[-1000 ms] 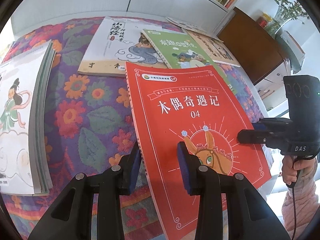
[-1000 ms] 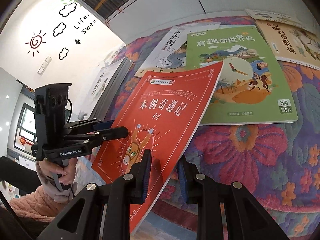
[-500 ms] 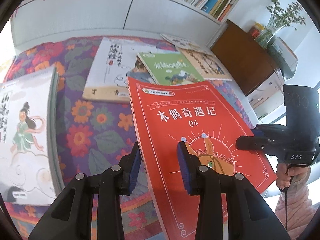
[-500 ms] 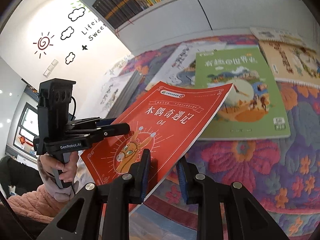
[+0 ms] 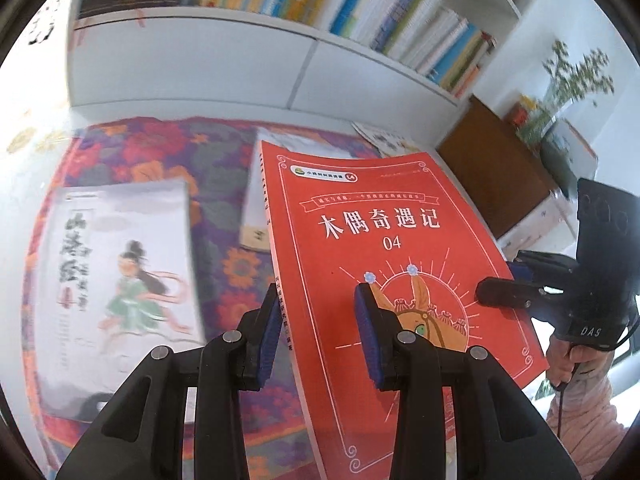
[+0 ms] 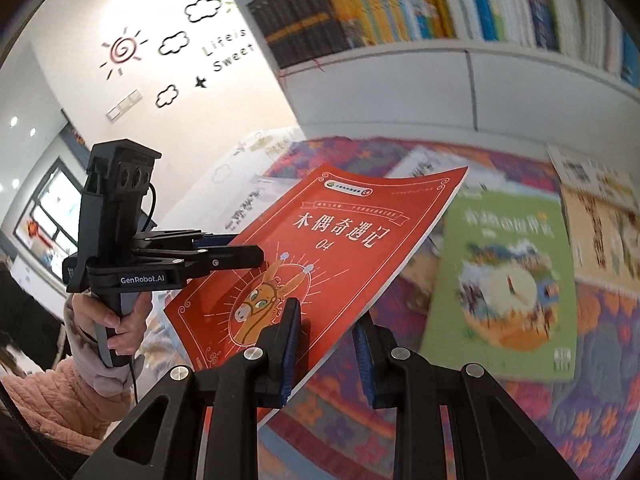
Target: Organize books
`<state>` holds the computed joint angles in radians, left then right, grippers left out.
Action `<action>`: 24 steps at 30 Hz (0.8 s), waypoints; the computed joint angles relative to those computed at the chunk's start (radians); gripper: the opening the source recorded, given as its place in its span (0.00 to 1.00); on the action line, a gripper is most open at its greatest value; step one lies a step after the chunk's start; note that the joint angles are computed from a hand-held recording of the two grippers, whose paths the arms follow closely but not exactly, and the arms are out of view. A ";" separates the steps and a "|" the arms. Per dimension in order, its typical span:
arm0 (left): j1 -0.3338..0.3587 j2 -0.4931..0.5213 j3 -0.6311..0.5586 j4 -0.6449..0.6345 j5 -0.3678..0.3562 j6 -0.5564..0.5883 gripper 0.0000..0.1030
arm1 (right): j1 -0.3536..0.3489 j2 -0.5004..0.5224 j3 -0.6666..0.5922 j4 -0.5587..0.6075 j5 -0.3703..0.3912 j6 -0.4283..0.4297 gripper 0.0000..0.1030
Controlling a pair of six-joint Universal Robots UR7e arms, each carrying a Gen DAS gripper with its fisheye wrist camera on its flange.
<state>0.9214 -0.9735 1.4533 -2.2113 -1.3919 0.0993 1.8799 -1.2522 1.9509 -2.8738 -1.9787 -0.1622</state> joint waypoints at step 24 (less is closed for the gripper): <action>0.173 -0.006 -0.098 -0.055 0.120 -0.008 0.32 | 0.028 0.427 -0.393 0.018 0.067 -0.135 0.24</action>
